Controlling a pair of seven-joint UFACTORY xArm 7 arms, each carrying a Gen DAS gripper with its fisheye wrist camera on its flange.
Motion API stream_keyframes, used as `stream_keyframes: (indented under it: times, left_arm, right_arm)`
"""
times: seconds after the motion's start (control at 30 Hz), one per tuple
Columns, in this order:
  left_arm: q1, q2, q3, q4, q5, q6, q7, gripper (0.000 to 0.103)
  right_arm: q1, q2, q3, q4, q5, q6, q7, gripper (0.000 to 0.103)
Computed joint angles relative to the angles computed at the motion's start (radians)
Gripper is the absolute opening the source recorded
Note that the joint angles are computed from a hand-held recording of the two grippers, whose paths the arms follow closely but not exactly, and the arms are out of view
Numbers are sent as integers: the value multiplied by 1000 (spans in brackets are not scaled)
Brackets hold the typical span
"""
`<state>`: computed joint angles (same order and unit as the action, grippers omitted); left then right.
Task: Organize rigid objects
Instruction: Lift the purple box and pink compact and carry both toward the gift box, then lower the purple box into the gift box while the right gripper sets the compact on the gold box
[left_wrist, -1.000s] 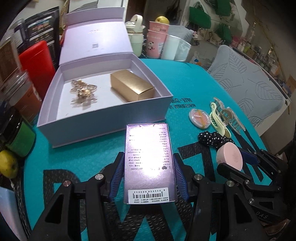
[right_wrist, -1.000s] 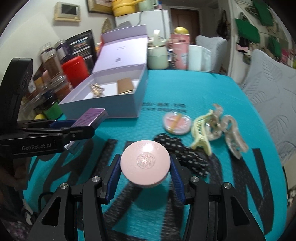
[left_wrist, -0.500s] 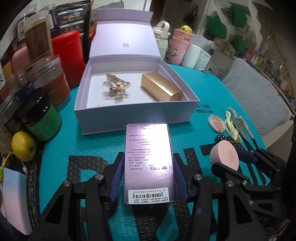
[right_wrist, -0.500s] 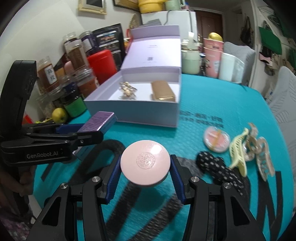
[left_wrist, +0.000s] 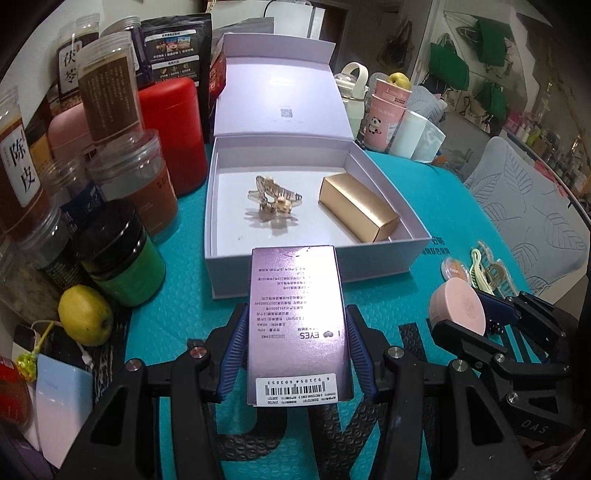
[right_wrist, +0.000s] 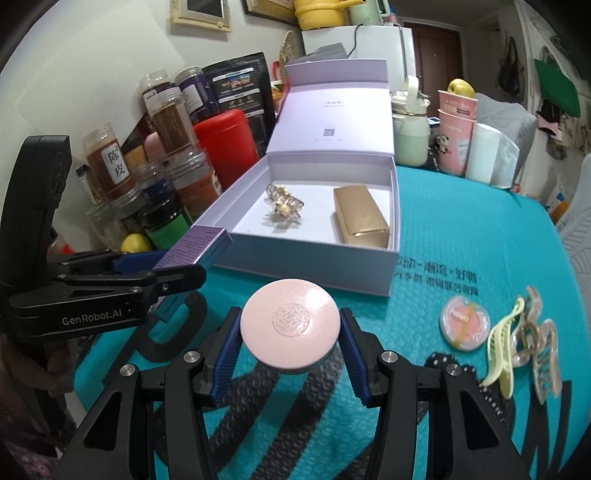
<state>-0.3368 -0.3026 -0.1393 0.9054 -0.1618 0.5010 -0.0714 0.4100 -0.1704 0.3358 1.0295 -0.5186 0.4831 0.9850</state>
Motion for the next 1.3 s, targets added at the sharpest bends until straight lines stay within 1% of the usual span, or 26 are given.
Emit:
stream_keyframes:
  times: [0.13, 0.23, 0.37, 0.5, 0.83, 1.03, 1.3]
  left_arm:
    - [-7, 29, 9, 40, -14, -7, 30, 51]
    - [-9, 52, 9, 72, -22, -15, 50, 51]
    - [-16, 92, 19, 119, -62, -21, 91, 51]
    - [-12, 121, 18, 158, -87, -22, 122, 51]
    - [5, 210, 7, 276, -103, -1, 172, 51]
    - [20, 286, -5, 370, -68, 1, 169, 51]
    - [36, 385, -7, 473, 15, -2, 117, 51]
  right_arm:
    - [-1, 11, -11, 39, 7, 25, -40, 51]
    - [-1, 20, -28, 59, 33, 17, -81, 51]
    - [-3, 34, -41, 85, 62, 22, -119, 51]
    - [-7, 51, -48, 117, 59, 36, -148, 51]
    - [-9, 104, -82, 192, 72, 11, -216, 51]
    - [-12, 139, -104, 245, 71, 13, -245, 51]
    - [-16, 196, -140, 305, 46, 13, -243, 51]
